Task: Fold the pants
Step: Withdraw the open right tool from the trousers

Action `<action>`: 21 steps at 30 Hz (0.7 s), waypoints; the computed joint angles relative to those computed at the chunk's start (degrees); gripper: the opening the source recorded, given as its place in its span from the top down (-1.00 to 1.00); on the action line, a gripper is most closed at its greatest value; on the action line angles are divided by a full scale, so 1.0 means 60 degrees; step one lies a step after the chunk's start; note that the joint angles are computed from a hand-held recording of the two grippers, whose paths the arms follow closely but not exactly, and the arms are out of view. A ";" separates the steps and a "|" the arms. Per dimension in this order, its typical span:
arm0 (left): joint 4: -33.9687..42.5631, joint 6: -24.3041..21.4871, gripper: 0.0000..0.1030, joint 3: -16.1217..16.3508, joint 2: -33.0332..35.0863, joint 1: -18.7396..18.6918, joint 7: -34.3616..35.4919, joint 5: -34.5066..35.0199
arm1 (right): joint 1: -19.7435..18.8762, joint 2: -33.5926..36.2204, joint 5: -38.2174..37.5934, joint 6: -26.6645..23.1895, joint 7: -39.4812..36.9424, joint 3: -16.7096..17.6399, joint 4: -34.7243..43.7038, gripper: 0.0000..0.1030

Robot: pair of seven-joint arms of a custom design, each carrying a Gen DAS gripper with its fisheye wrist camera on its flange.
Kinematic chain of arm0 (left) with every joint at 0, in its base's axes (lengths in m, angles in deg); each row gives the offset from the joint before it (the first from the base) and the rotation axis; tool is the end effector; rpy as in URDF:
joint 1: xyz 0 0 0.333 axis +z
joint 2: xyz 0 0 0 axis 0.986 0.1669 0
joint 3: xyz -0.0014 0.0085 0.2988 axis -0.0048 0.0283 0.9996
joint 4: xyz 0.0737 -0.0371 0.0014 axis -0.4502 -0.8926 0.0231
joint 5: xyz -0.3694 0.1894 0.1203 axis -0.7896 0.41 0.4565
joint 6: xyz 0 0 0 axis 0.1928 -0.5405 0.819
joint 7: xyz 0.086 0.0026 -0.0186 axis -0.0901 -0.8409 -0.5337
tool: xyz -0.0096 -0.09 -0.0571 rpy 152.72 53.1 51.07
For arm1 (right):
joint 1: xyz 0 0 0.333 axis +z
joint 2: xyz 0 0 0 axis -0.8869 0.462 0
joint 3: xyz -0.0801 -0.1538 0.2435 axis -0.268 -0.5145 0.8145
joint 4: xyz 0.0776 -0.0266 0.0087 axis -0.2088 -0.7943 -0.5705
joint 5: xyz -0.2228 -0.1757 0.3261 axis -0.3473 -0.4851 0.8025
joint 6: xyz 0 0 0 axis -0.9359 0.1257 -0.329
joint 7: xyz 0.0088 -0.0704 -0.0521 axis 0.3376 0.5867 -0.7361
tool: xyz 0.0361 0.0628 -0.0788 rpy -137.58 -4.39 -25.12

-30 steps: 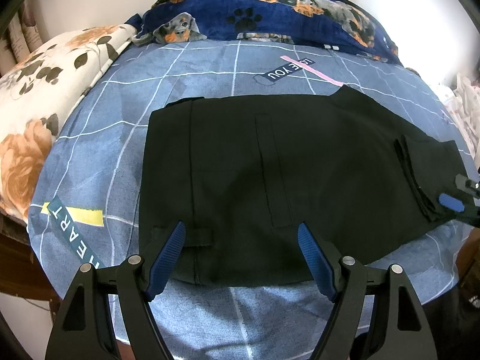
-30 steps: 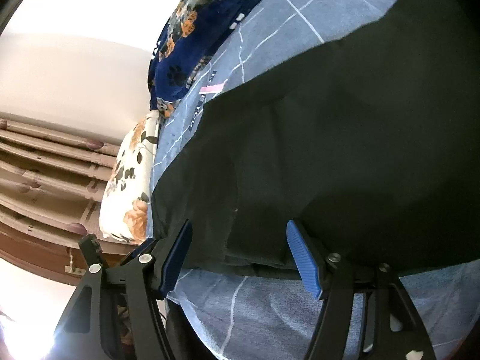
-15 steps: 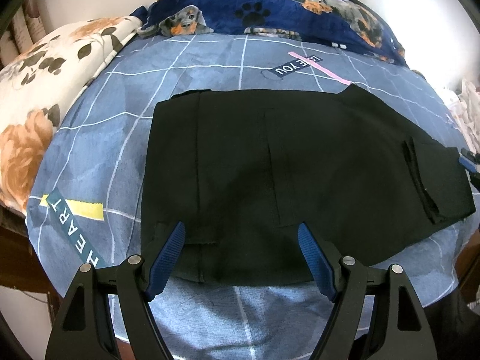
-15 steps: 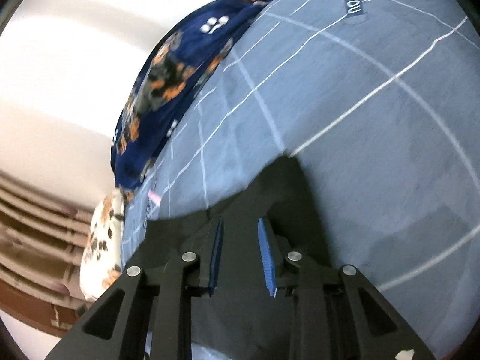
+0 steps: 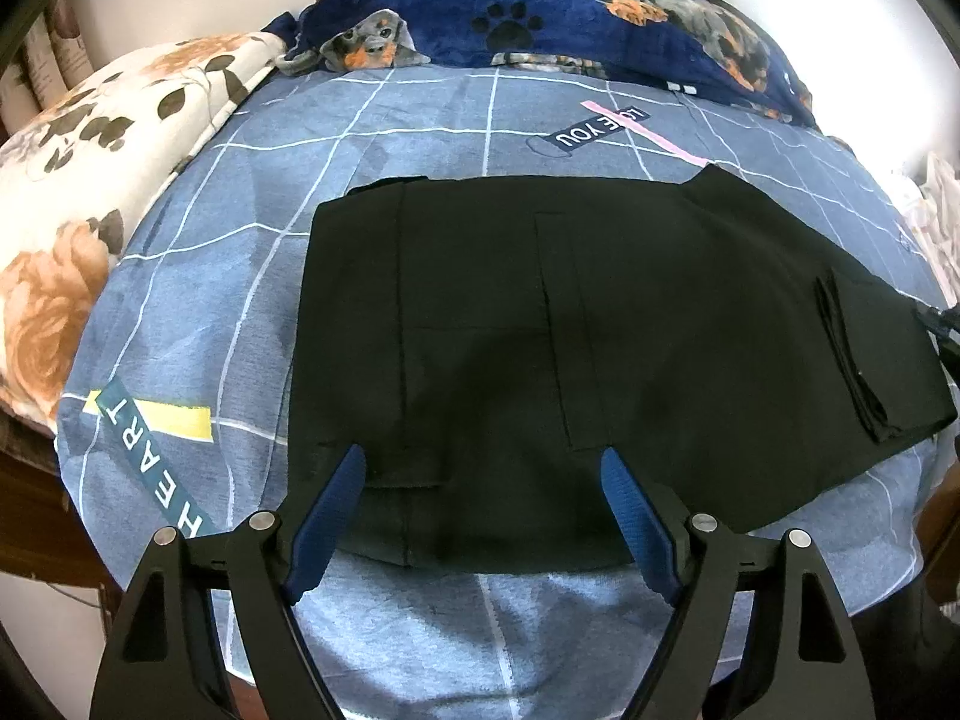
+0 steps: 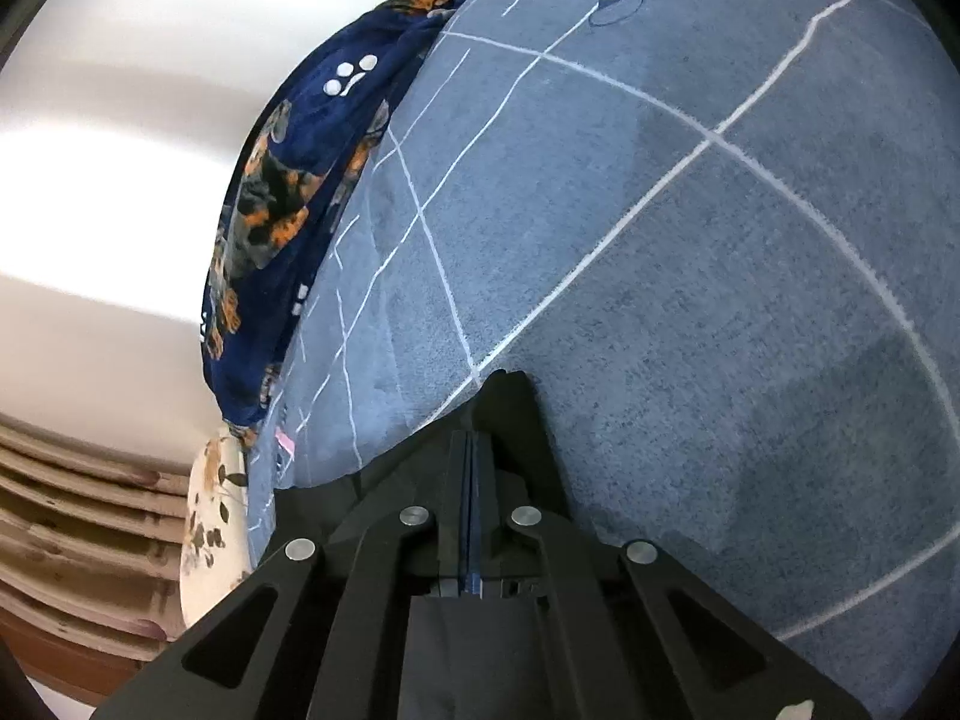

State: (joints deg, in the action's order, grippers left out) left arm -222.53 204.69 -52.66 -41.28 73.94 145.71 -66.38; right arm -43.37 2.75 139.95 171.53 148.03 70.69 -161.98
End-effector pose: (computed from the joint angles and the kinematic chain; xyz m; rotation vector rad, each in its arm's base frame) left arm 0.3969 -0.0384 0.4305 -1.8958 2.0367 -0.5411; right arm 0.4251 0.0294 0.3979 -0.9407 2.0292 0.1678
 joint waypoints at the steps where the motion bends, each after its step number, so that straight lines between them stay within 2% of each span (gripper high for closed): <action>1: 0.0004 -0.0002 -0.58 0.0020 -0.0022 0.0013 0.0013 -0.0003 | 0.0273 -0.0170 0.0463 0.0277 -0.0421 -0.0136 -0.0061 0.83; 3: 0.0002 0.0024 -0.58 0.0055 -0.0123 0.0091 0.0017 0.0013 | 0.0656 -0.0522 0.1130 0.0583 -0.1087 -0.0263 -0.0169 0.79; 5: 0.0024 0.0035 -0.58 0.0146 -0.0226 0.0156 0.0012 -0.0030 | 0.0618 -0.0875 0.1030 0.0571 -0.1086 -0.0033 -0.0393 0.79; 9: 0.0180 -0.0038 -0.58 0.0810 -0.0419 0.0267 0.0149 -0.0621 | 0.0299 -0.1563 -0.0459 0.0331 -0.0091 0.0757 -0.0997 0.78; 11: 0.0239 -0.0060 -0.58 0.1254 -0.0541 0.0367 0.0322 -0.1037 | -0.0262 -0.1432 -0.1791 -0.0273 0.0938 0.1368 -0.1048 0.77; 14: 0.0395 -0.0406 -0.58 0.1689 -0.0654 0.0540 0.0837 -0.1418 | 0.0050 -0.1240 -0.2171 -0.0023 0.1234 0.1225 -0.1008 0.76; 16: 0.0491 -0.0730 -0.58 0.1968 -0.0742 0.0674 0.1372 -0.1611 | 0.0706 -0.1303 -0.1973 0.0364 0.0986 0.0747 -0.0905 0.76; 18: 0.0530 -0.0962 -0.57 0.2085 -0.0806 0.0825 0.1833 -0.1774 | 0.1095 -0.1414 -0.2069 0.0564 0.0819 0.0586 -0.0786 0.74; 21: 0.0723 -0.1705 -0.51 0.2612 -0.0631 0.0745 0.2538 -0.2577 | 0.1464 -0.1367 -0.2463 0.0581 0.0930 0.0766 -0.0467 0.50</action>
